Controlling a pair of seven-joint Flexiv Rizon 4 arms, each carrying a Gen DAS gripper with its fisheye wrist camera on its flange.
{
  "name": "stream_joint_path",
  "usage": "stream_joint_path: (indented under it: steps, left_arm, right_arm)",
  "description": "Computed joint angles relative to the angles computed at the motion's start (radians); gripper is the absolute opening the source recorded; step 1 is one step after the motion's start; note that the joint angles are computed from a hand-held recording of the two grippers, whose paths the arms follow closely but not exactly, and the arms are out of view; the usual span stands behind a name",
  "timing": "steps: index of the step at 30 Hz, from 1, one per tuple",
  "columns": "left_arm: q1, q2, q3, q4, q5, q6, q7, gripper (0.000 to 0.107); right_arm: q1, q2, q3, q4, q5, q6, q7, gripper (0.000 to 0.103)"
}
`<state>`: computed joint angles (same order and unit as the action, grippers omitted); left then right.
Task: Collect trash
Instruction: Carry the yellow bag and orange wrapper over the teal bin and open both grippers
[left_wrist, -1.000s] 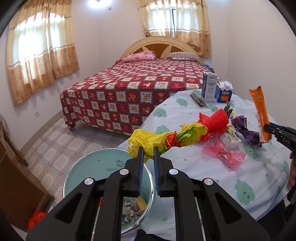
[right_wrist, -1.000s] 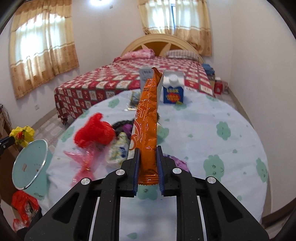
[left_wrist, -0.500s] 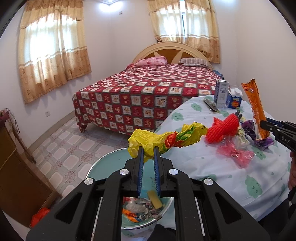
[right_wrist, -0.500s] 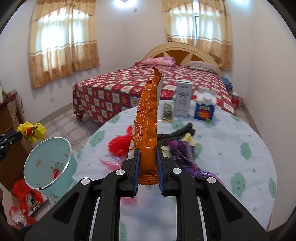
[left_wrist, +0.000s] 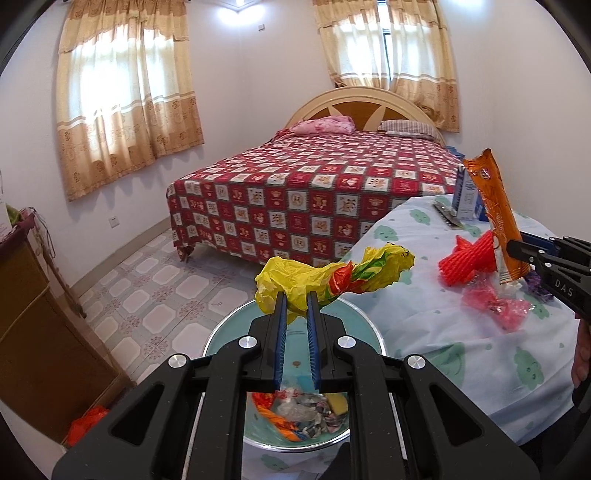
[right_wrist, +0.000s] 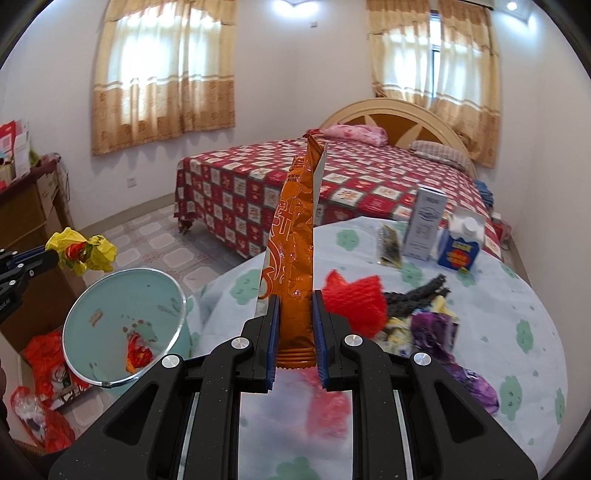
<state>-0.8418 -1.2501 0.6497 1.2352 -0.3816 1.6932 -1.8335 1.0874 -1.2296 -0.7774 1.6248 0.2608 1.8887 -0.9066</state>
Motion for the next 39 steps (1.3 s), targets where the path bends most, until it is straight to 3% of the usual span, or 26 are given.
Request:
stream_joint_path:
  steps: [24, 39]
  left_arm:
    - [-0.026, 0.005, 0.076, 0.115, -0.079, 0.012, -0.039, 0.011]
    - [-0.021, 0.009, 0.101, 0.14, -0.059, -0.01, -0.102, 0.011]
  right_arm:
    - [-0.042, -0.019, 0.065, -0.154, -0.135, -0.057, -0.023, 0.018]
    - [-0.075, -0.023, 0.113, -0.222, -0.218, -0.086, -0.033, 0.018]
